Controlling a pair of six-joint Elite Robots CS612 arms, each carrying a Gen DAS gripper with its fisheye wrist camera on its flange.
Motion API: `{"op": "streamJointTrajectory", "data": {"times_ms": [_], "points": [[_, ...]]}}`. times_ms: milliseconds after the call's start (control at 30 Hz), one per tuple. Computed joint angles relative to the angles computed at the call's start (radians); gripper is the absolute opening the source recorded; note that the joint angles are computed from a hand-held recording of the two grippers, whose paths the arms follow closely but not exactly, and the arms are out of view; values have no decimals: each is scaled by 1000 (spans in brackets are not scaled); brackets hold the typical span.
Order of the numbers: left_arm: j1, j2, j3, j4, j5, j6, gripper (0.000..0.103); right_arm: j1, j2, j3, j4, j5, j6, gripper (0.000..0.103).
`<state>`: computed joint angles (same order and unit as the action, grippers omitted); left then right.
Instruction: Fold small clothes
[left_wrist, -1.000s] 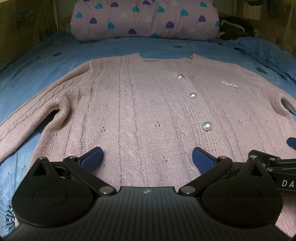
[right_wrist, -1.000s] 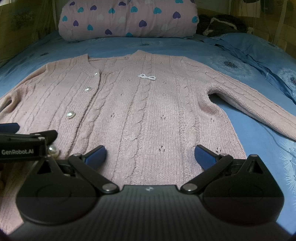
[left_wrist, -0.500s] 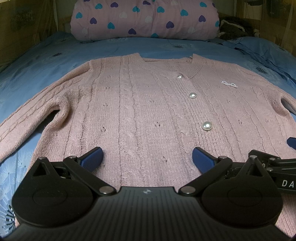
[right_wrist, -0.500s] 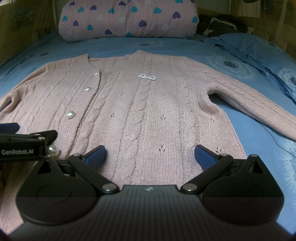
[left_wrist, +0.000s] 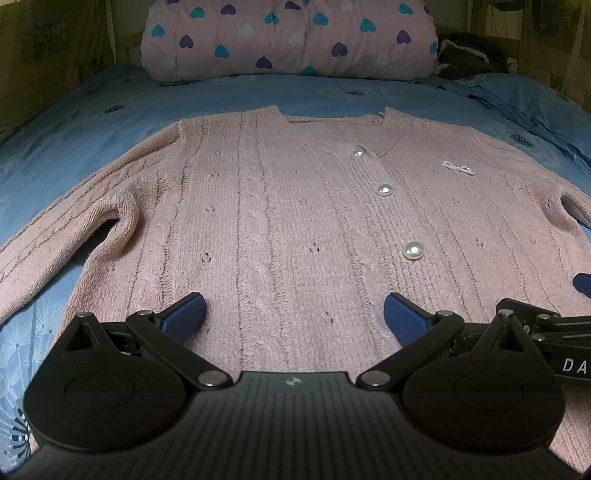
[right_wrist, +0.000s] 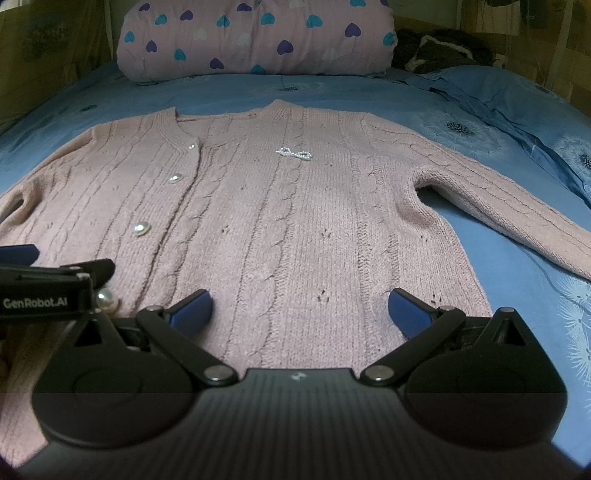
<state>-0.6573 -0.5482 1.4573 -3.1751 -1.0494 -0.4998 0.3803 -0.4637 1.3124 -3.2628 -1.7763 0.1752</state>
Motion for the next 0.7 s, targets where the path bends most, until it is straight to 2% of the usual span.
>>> {"op": "streamJointTrajectory", "data": {"times_ms": [700], "points": [[-2,1,-5,11,9,-5,103,0,-1,4,-5,4,5,103]]}}
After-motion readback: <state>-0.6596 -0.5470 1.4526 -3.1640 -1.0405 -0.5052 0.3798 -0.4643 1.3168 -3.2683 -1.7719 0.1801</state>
